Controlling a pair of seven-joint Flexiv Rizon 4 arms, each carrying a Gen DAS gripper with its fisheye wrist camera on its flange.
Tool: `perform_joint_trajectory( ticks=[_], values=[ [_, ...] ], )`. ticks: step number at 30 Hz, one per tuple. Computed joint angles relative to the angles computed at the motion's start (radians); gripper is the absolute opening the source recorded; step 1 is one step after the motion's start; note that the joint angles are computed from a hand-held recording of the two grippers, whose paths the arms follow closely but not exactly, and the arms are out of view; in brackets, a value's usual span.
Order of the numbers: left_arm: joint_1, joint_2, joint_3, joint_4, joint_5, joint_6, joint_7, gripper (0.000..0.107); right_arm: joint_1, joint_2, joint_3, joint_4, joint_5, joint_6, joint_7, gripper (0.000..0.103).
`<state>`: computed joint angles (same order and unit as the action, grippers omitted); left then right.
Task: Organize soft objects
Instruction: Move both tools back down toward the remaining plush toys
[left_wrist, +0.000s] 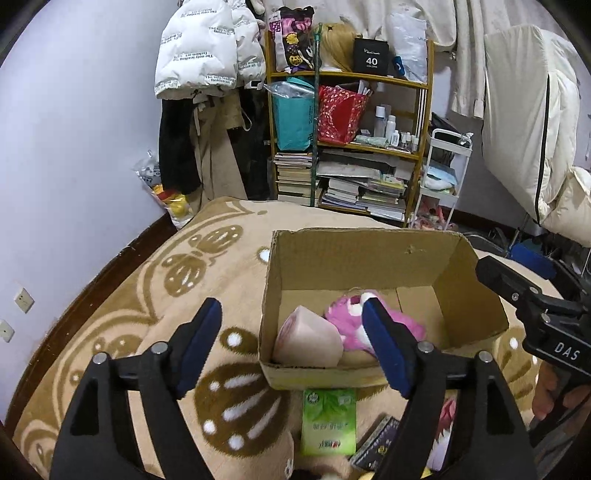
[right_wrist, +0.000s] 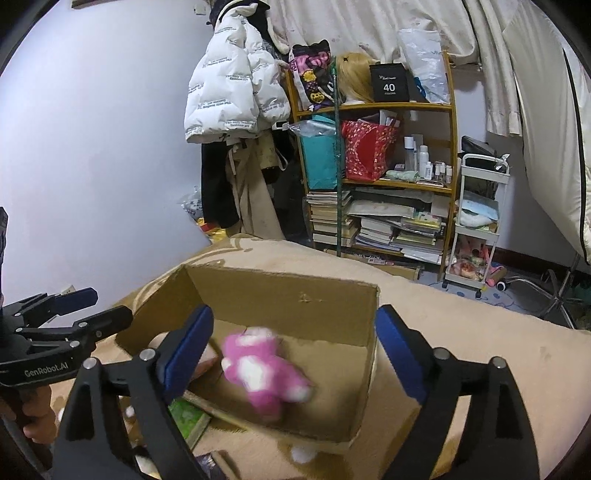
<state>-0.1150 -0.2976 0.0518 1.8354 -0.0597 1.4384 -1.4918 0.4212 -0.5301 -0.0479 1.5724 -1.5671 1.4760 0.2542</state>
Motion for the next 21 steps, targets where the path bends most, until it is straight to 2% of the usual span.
perform_joint_trajectory(
  ticks=[3,5,7,12,14,18,21],
  values=[
    [-0.006,0.033,0.007,0.026,0.013,0.002,-0.002,0.085,0.007,0.025,0.008,0.026,0.013,-0.02,-0.016,0.102],
    [-0.012,0.055,0.018,0.038,0.03,-0.01,-0.016,0.086,0.011,0.047,0.016,0.048,0.022,-0.035,-0.023,0.102],
    [-0.023,0.081,0.038,0.052,0.061,-0.023,-0.052,0.091,0.01,0.066,0.026,0.07,0.045,-0.041,-0.036,0.103],
    [-0.032,0.148,0.065,0.072,0.176,-0.062,-0.153,0.096,0.004,0.125,0.041,0.121,0.031,-0.048,0.003,0.103],
    [-0.019,0.176,0.056,0.087,0.2,-0.077,-0.173,0.1,-0.002,0.144,0.053,0.141,0.029,-0.055,0.011,0.103],
    [0.016,0.227,0.014,0.124,0.15,-0.128,-0.143,0.1,-0.008,0.183,0.082,0.193,0.131,-0.056,-0.025,0.103],
    [0.028,0.248,0.001,0.132,0.168,-0.163,-0.152,0.1,0.001,0.208,0.085,0.224,0.157,-0.069,-0.049,0.103]
  ],
)
